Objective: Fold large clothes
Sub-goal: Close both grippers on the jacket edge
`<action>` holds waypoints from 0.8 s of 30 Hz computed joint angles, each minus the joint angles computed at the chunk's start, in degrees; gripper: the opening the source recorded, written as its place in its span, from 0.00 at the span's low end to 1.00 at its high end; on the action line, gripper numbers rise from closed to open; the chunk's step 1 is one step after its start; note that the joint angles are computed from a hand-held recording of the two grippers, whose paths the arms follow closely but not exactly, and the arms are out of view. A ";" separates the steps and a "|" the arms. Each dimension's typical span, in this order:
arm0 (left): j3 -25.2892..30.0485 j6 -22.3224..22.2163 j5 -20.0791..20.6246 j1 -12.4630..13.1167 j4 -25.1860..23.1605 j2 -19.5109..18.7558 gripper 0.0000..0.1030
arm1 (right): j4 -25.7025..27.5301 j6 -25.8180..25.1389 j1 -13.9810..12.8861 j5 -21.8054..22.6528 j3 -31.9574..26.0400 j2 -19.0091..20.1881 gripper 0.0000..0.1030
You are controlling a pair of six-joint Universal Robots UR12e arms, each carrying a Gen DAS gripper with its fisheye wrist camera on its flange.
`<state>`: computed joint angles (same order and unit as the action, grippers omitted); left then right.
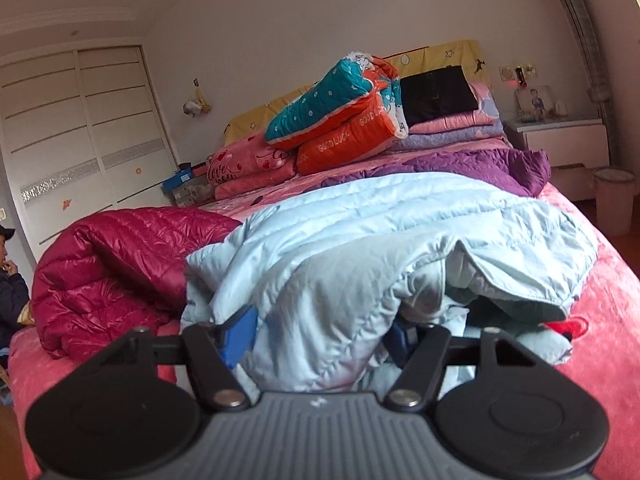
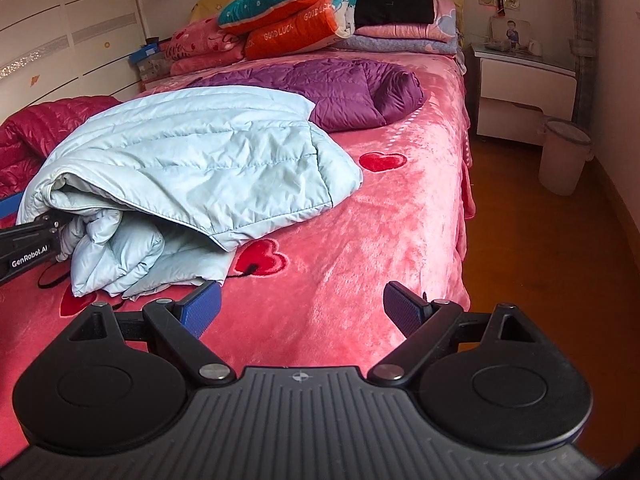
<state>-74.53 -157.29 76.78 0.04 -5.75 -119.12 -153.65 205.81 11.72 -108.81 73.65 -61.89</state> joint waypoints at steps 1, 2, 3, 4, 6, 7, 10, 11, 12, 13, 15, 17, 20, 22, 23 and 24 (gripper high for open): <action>0.67 -1.62 -1.03 0.25 -1.11 -0.23 0.52 | -0.19 -0.10 -0.08 0.23 -0.16 0.20 1.00; 1.27 -3.46 -1.77 0.46 -2.00 -0.42 0.44 | -0.50 -0.10 -0.27 0.77 -0.25 0.41 1.00; 1.79 -5.84 -2.56 0.72 -2.75 -0.61 0.37 | -0.68 0.17 -0.53 1.49 -0.41 0.63 1.00; 2.36 -8.36 -3.32 0.99 -3.27 -0.83 0.34 | -0.73 0.47 -0.72 1.95 -0.60 0.84 1.00; 3.26 -12.90 -4.39 1.52 -3.74 -1.25 0.25 | -1.24 1.45 -1.31 3.12 -1.03 1.40 1.00; 3.59 -14.72 -4.60 1.70 -3.73 -1.46 0.23 | -1.64 2.13 -1.58 3.60 -1.15 1.63 1.00; 4.52 -18.48 -4.82 2.18 -3.62 -1.99 0.20 | -3.78 6.29 -2.90 7.42 -1.22 2.15 1.00; 4.82 -19.34 -4.87 2.31 -3.66 -2.16 0.19 | -4.97 7.82 -3.32 8.84 -1.14 2.33 1.00; 5.17 -20.41 -4.74 2.37 -3.75 -2.35 0.19 | -6.37 9.49 -3.81 10.49 -1.09 2.59 1.00; 5.72 -21.20 -4.64 2.45 -4.04 -2.63 0.19 | -7.40 10.68 -4.13 11.66 -1.11 2.85 1.00; 6.23 -22.39 -4.28 2.57 -4.46 -3.02 0.18 | -9.83 14.78 -5.21 15.27 -1.36 3.67 1.00; 6.70 -23.18 -4.29 2.64 -5.16 -3.32 0.18 | -12.60 19.88 -6.31 19.04 -1.55 4.60 1.00; 7.20 -23.88 -4.78 2.91 -6.58 -3.62 0.18 | -16.38 25.76 -7.55 23.13 -2.43 6.38 0.99; 7.52 -24.14 -5.16 3.04 -7.48 -3.85 0.18 | -18.88 28.38 -8.18 25.33 -3.29 7.66 0.98; 7.70 -24.37 -5.39 3.07 -7.96 -3.96 0.18 | -20.28 29.83 -8.45 26.34 -3.86 8.41 0.97; 7.93 -24.68 -5.76 3.15 -8.47 -4.11 0.18 | -21.68 31.04 -8.69 27.16 -4.49 9.17 0.97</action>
